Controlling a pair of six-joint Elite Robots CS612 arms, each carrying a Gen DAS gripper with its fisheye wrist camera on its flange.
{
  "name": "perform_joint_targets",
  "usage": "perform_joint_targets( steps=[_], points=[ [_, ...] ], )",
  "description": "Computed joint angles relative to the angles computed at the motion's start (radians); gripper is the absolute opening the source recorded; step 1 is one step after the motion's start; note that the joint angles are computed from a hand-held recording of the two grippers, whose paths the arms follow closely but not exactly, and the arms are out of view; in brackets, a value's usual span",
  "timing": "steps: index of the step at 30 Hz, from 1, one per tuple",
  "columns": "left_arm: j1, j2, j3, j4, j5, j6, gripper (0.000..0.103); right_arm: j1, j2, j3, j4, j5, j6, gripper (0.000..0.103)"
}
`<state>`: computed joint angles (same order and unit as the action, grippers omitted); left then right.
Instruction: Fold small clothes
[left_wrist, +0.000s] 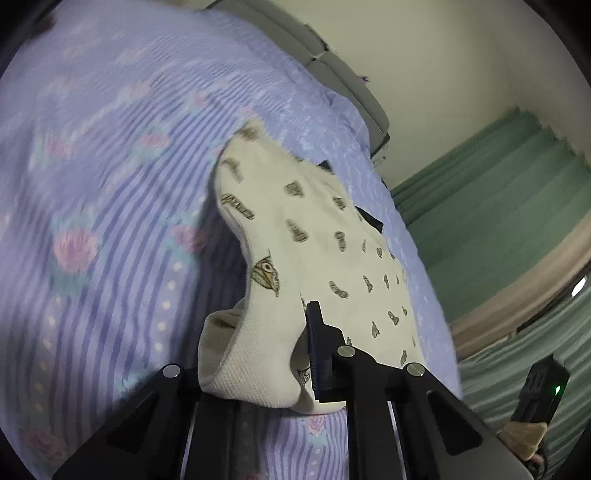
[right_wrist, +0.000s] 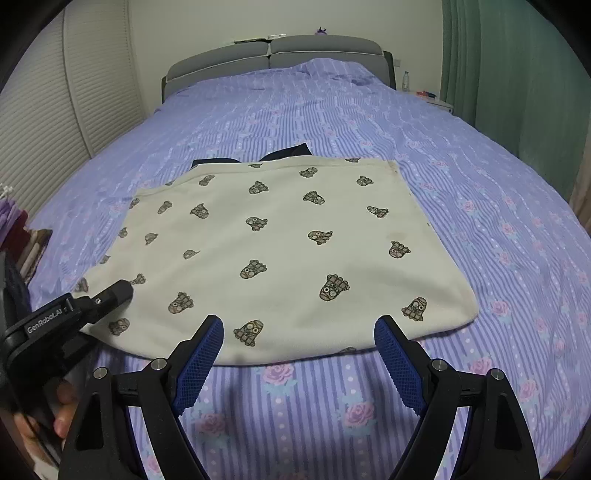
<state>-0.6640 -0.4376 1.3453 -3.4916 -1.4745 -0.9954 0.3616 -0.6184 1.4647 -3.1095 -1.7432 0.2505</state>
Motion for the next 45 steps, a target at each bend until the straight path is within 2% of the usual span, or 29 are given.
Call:
perform_joint_targets(
  steps=[1,4,9,10,14,19,24,28,30,33,36,39,41,42,43,44,45],
  points=[
    [-0.005,-0.011,0.002,0.030,0.022,0.035,0.015,-0.001,0.000,0.000,-0.002,-0.003,-0.001,0.084],
    [-0.032,-0.039,-0.026,0.149,0.124,0.227,0.014,-0.007,-0.004,0.009,-0.015,0.004,-0.010,0.084],
    [-0.048,-0.029,-0.120,0.214,0.128,0.405,0.011,-0.028,-0.018,0.037,-0.052,-0.006,-0.025,0.084],
    [-0.053,-0.020,-0.155,0.235,0.132,0.453,0.011,-0.033,-0.021,0.041,-0.060,-0.009,-0.025,0.084],
    [-0.067,0.013,-0.262,0.293,0.102,0.563,0.010,-0.061,-0.039,0.073,-0.091,-0.045,0.002,0.084],
    [-0.086,0.063,-0.393,0.383,0.059,0.635,0.009,-0.105,-0.061,0.123,-0.131,-0.060,0.070,0.084],
    [-0.100,0.132,-0.542,0.519,-0.009,0.710,0.009,-0.141,-0.071,0.166,-0.157,-0.049,0.144,0.084],
    [-0.117,0.154,-0.577,0.583,0.004,0.750,0.008,-0.162,-0.071,0.191,-0.162,-0.050,0.183,0.084],
    [-0.115,0.158,-0.575,0.586,-0.028,0.746,0.008,-0.169,-0.069,0.196,-0.159,-0.053,0.195,0.084],
    [-0.119,0.163,-0.578,0.587,-0.028,0.763,0.008,-0.182,-0.069,0.204,-0.156,-0.053,0.224,0.084],
    [-0.112,0.170,-0.592,0.616,-0.093,0.764,0.008,-0.192,-0.068,0.208,-0.164,-0.046,0.243,0.084],
    [-0.109,0.169,-0.584,0.613,-0.131,0.783,0.017,-0.195,-0.066,0.204,-0.156,-0.037,0.251,0.084],
    [-0.103,0.159,-0.563,0.599,-0.197,0.788,0.044,-0.194,-0.066,0.203,-0.160,-0.035,0.246,0.084],
    [-0.101,0.151,-0.548,0.593,-0.226,0.796,0.050,-0.193,-0.066,0.204,-0.166,-0.034,0.246,0.084],
    [-0.102,0.126,-0.501,0.568,-0.230,0.825,0.061,-0.193,-0.067,0.206,-0.172,-0.028,0.247,0.084],
    [-0.105,0.110,-0.468,0.545,-0.218,0.846,0.067,-0.193,-0.068,0.207,-0.182,-0.017,0.248,0.084],
    [-0.108,0.082,-0.412,0.507,-0.208,0.887,0.068,-0.192,-0.069,0.209,-0.194,-0.008,0.247,0.084]
  ],
)
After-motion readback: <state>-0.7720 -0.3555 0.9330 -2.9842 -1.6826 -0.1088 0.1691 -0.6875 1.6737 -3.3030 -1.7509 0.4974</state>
